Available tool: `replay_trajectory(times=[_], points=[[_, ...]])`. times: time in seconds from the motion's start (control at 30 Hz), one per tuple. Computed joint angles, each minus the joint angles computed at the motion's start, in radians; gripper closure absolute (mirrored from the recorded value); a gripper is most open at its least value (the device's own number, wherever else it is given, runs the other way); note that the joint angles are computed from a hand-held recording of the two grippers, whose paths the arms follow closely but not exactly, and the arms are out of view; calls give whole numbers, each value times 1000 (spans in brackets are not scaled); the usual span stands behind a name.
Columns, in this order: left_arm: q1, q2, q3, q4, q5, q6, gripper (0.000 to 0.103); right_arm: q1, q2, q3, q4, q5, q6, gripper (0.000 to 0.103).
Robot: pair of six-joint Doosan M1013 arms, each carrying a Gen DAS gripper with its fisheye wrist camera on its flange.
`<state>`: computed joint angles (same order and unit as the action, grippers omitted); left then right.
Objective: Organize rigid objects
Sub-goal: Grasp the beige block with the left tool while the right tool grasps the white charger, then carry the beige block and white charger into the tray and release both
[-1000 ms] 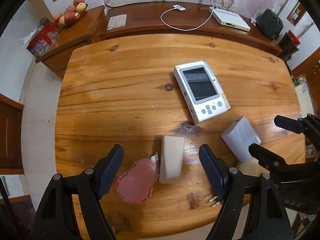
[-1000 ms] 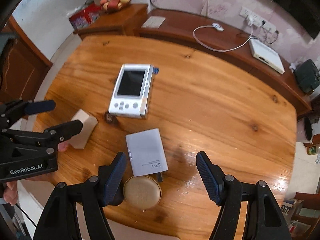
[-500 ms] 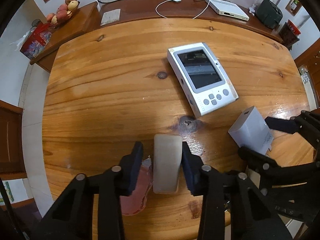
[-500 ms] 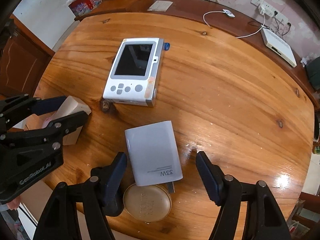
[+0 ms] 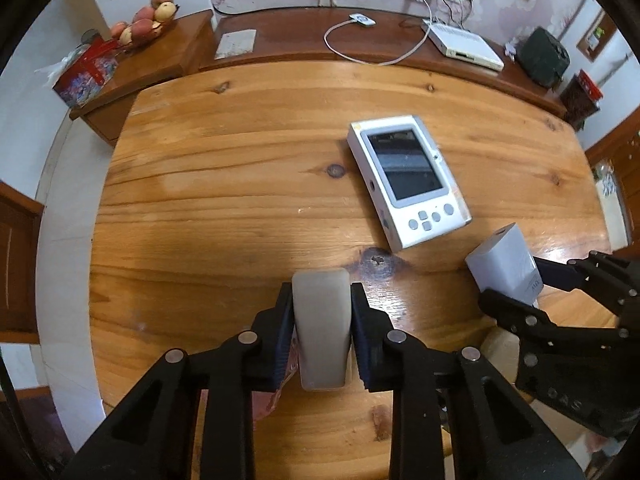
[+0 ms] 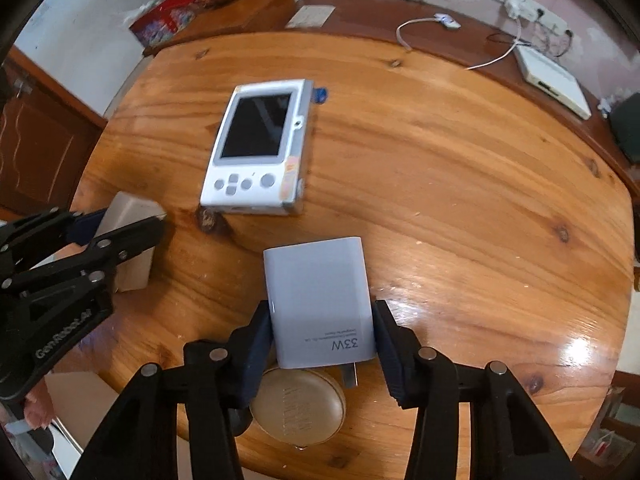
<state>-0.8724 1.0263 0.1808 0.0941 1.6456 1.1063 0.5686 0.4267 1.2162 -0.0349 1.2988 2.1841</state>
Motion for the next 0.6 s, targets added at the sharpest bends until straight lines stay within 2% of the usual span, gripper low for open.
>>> replay_trajectory(times=[0.13,0.23,0.3,0.37,0.5,0.6], points=[[-4,-68,93,-10,-71,-14,75,16,-18,12,-99,-18,69,54],[-8,-126,166,-22,-124,-20,76,19,-47,39,-102,-42,127,54],[-13,-182,241,-32,-187,-19,76,27,-73,60,-115,-61,175,54],[-24,-242,322,-32,-252,-15,76,36,-113,95,-126,-108,230,54],[-45,-322,420,-32,-329,-14,76,64,-193,157,-159,-199,336,54],[-61,-382,497,-45,-387,-13,76,105,-244,186,-221,-238,414,54]])
